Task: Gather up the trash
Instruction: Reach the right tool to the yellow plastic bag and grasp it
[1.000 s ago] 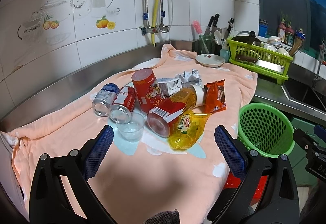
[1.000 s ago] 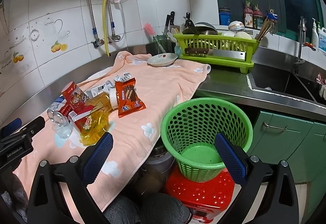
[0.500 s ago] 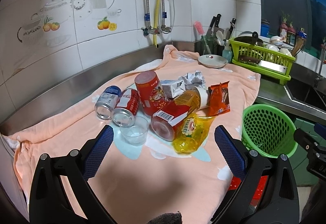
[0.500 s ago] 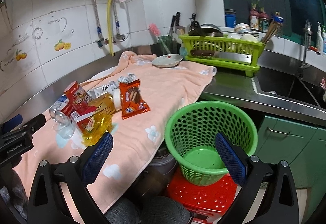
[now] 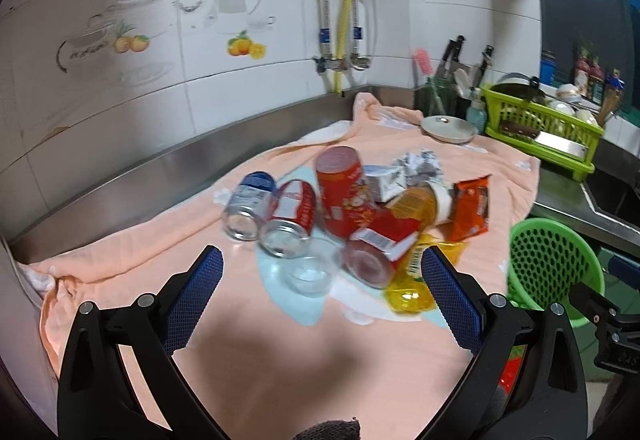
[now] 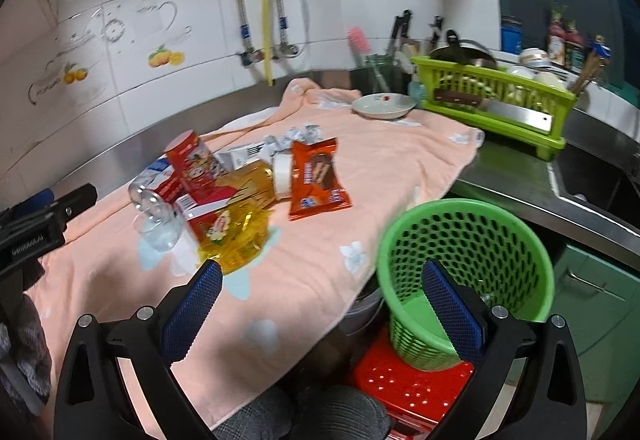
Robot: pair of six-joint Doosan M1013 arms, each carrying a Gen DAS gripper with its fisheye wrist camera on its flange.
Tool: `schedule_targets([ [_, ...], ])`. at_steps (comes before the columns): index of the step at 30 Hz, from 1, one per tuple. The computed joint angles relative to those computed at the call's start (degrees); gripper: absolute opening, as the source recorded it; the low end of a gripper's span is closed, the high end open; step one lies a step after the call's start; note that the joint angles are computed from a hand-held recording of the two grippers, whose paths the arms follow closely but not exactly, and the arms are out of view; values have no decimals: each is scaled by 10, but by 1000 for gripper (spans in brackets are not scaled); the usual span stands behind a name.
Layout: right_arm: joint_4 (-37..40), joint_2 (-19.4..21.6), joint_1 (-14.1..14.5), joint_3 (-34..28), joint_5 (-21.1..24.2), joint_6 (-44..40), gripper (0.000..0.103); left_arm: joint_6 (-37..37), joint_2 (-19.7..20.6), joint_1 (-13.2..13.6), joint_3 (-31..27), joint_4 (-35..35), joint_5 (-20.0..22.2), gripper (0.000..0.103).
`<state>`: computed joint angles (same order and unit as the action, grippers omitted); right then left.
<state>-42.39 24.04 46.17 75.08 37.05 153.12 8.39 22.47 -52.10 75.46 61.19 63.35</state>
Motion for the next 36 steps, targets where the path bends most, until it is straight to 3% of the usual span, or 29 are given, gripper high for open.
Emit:
schedule_targets([
  [8,133,34,-11,-44,-28,-122,96,-20,-15,12,19,5,18,98],
  [15,220,83,-15,-109,-11,-189,94,-30,-24,22,34,5,23,95],
  [17,240,96,-17,-126,-4,-204,82,-32,-26,25,38,2,23,92],
  [20,287,117,-22,-155,14,-222,80,-33,-28,31,42,-6,18,91],
  [31,339,158,-31,-211,44,-210,76,-30,-32,41,53,-13,5,88],
  [36,328,175,-31,-237,63,-196,74,-30,-33,45,56,-16,-1,88],
])
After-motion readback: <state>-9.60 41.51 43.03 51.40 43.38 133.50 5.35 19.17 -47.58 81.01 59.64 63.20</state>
